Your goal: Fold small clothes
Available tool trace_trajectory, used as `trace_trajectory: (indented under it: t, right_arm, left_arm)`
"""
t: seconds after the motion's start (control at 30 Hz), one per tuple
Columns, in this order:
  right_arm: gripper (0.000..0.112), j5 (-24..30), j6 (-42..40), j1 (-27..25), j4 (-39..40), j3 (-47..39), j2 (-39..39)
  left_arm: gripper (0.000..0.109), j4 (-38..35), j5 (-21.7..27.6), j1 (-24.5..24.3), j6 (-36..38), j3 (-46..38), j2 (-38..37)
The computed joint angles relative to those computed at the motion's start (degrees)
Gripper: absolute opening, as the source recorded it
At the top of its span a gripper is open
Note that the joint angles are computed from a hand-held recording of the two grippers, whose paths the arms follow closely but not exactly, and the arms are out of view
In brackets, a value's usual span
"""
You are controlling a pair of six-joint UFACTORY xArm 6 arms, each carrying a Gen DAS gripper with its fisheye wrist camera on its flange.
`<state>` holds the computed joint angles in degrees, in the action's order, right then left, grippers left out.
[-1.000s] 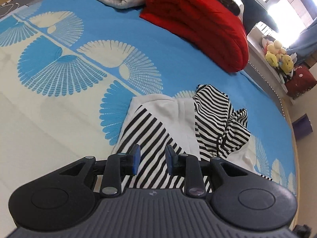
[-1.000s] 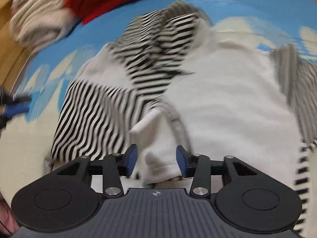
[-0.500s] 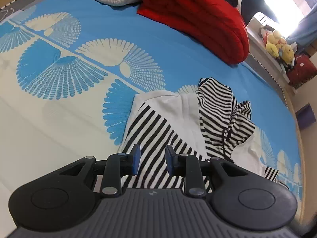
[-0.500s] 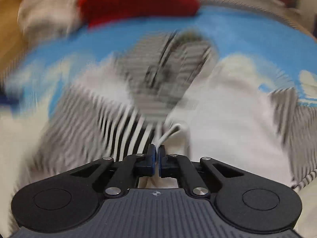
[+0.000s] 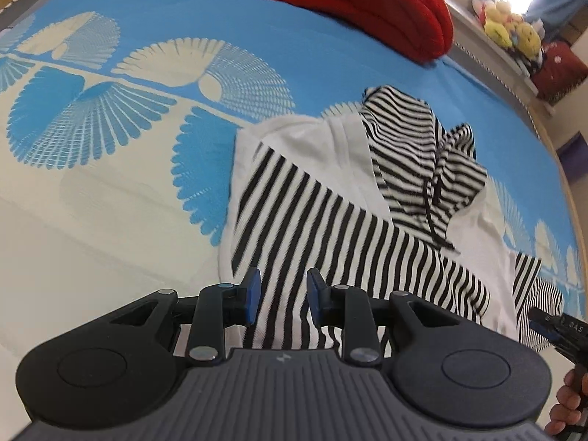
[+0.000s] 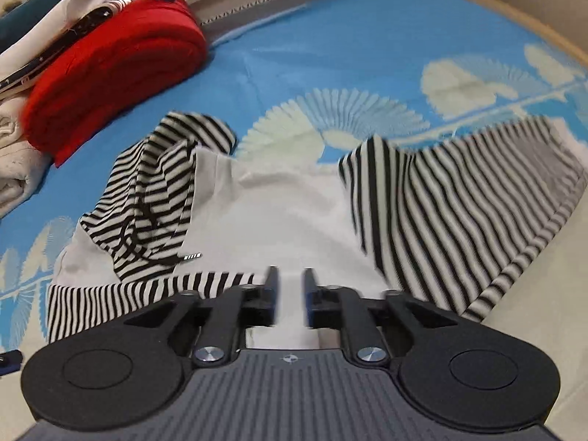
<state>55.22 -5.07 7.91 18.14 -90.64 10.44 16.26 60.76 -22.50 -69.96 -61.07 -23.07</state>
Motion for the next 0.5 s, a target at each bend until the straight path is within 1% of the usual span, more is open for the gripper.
trace_trajectory:
  t: [0.03,0.07,0.2,0.27,0.3,0.33,0.37,0.4,0.5]
  right_arm:
    - [0.039,1.63,-0.41,-0.03,1.01,-0.09,0.03]
    - [0.044,3.01,-1.11,0.1,2.03,0.3,0.06]
    - [0.044,9.56,2.08,0.73,-1.04,-0.16,1.97]
    - [0.044,11.11,4.25,1.0,-2.83,0.24,2.78]
    - [0.044,10.64,4.68,1.08,-2.99,1.27,2.36]
    - [0.03,8.85,4.45,1.33,-3.33,2.54,1.63]
    - [0.008,7.38,4.11,1.73,-3.84,3.53,0.94]
    - [0.008,5.98,3.65,1.88,-3.78,4.12,0.34]
    - [0.007,0.08,0.64,1.01,2.84,5.64,-1.91]
  left_arm:
    - [0.029,-0.08,0.01,-0.1,0.28,-0.01,0.18]
    - [0.029,-0.07,0.24,-0.14,0.37,-0.08,0.33]
    - [0.029,-0.12,0.82,0.17,0.1,0.13,0.33]
    - [0.029,-0.27,1.29,0.29,0.24,0.09,0.43]
    - [0.029,-0.4,1.41,0.34,0.46,0.09,0.48]
    - [0.029,-0.5,1.37,0.37,0.66,0.13,0.5]
    - [0.029,-0.63,1.3,0.38,1.01,0.17,0.53]
    - [0.029,-0.73,1.3,0.36,1.34,0.14,0.62]
    - [0.029,-1.1,1.0,0.15,2.61,0.17,0.79]
